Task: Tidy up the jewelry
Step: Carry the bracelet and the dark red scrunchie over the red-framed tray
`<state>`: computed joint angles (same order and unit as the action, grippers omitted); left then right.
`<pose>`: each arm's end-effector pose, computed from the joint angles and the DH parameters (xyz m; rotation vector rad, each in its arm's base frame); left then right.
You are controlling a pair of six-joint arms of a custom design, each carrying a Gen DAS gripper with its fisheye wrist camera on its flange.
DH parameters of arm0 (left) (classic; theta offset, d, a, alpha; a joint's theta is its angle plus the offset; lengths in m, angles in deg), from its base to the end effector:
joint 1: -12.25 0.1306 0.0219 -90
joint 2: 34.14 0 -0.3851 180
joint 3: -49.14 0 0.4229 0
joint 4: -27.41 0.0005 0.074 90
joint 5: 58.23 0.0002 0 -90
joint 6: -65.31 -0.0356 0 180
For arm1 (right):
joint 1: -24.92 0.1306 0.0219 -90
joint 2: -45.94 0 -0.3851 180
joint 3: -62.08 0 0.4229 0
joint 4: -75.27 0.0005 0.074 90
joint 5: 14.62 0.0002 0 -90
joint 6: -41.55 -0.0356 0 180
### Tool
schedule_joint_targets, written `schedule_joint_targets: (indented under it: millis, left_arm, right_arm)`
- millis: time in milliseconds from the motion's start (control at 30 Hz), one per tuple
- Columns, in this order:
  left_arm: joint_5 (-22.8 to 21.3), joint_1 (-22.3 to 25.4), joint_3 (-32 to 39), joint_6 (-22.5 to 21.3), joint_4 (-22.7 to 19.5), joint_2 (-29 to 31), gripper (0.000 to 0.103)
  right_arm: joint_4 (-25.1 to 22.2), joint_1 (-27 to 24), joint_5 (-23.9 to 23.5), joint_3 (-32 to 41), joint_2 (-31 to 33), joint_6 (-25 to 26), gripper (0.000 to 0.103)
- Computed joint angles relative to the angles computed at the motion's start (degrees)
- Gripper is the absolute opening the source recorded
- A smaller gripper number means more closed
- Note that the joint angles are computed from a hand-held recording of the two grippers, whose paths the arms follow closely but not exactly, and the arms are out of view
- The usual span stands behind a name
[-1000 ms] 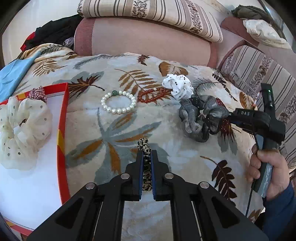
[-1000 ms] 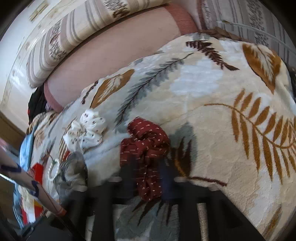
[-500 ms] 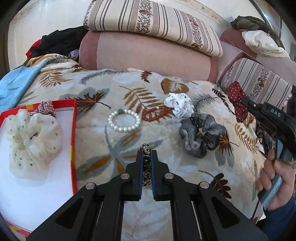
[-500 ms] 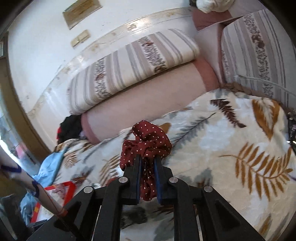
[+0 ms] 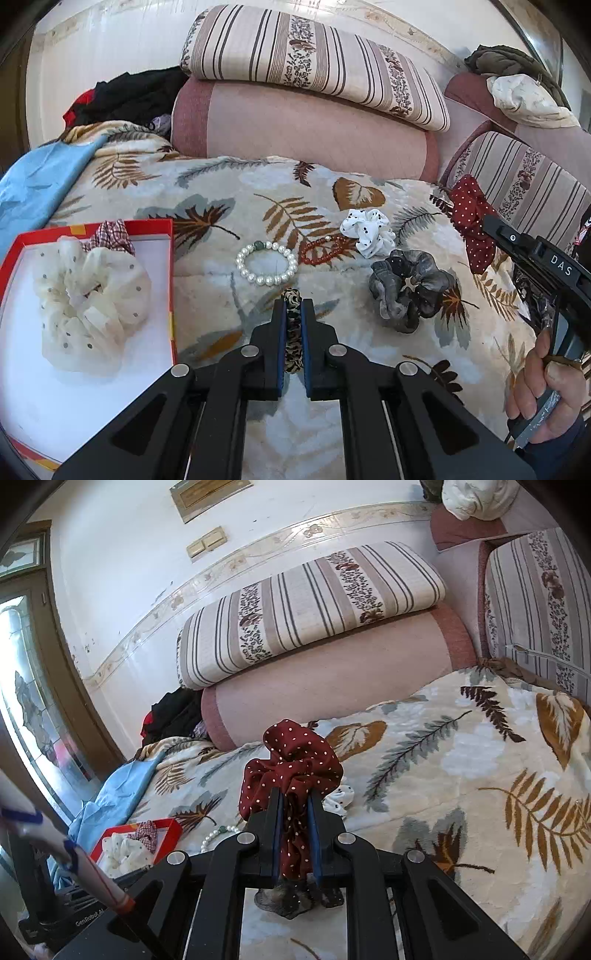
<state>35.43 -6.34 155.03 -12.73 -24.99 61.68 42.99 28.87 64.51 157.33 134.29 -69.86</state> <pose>0.5282 -0.1806 0.5138 0.1677 2.3266 -0.3434 0.5273 0.0426 0.5195 0.1877 2.0284 0.4710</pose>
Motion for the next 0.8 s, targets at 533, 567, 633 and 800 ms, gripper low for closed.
schedule_joint_targets:
  millis: [533,567,633,800]
  left_arm:
    - [-0.45,1.11,-0.1,0.85,0.52,-1.11,0.007]
    - [-0.48,1.13,-0.16,0.86,0.53,-1.22,0.007]
    - [-0.62,1.24,-0.37,0.76,0.66,-1.62,0.007]
    - [-0.47,1.87,-0.68,0.75,0.5,-2.48,0.007]
  right_arm:
    - [-0.32,1.31,-0.76,0.05,0.12,2.18,0.014]
    - [-0.34,1.43,-0.88,0.07,0.13,2.26,0.014]
    - [-0.3,1.8,-0.94,0.05,0.11,2.52,0.014]
    - [-0.42,2.88,-1.3,-0.05,-0.18,2.86,0.014]
